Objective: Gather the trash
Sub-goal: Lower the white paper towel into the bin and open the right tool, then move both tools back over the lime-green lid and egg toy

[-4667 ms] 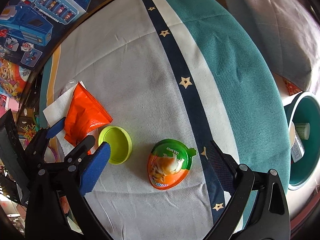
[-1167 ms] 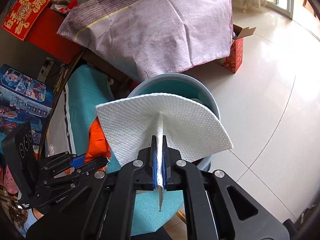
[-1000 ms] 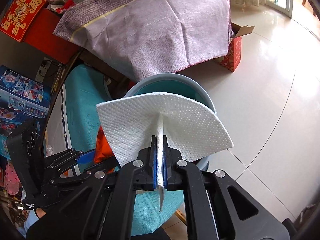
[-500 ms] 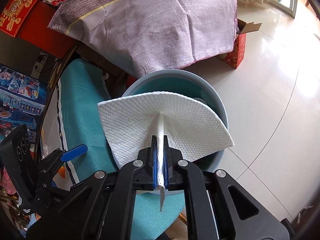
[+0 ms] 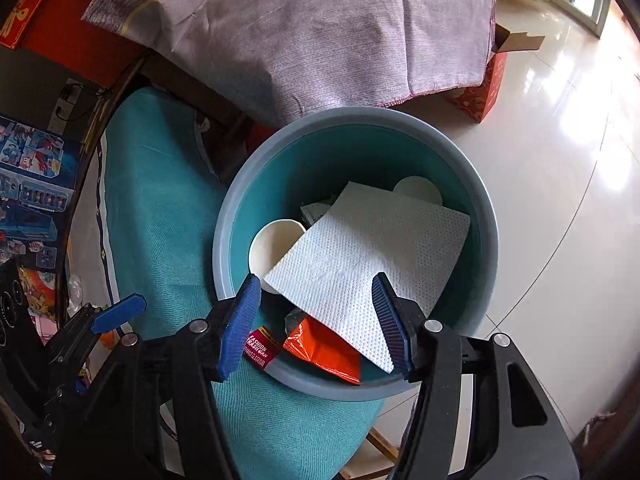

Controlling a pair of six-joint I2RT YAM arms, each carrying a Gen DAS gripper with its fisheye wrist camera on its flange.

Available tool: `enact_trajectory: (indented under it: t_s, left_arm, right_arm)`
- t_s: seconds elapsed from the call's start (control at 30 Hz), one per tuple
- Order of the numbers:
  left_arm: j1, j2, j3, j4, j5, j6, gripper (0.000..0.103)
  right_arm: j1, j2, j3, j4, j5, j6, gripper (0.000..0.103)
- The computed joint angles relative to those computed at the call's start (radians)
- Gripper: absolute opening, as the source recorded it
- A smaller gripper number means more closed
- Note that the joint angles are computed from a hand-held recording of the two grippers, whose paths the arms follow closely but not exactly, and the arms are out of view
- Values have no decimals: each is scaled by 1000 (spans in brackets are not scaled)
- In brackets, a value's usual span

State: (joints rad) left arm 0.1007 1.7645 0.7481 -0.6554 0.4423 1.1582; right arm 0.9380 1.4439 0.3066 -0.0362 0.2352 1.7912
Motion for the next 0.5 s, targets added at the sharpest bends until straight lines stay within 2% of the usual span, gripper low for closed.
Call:
enact_trajectory:
  t_s: [0.13, 0.27, 0.5]
  left_arm:
    - [29, 4, 21, -32, 8, 23, 96]
    - [56, 14, 40, -60, 16, 34, 96]
    - [142, 12, 69, -116, 20, 105, 96]
  right_arm:
    - [2, -12, 25, -62, 2, 18, 76]
    - [8, -17, 62, -118, -12, 32, 81]
    - [51, 11, 166, -207, 16, 43, 81]
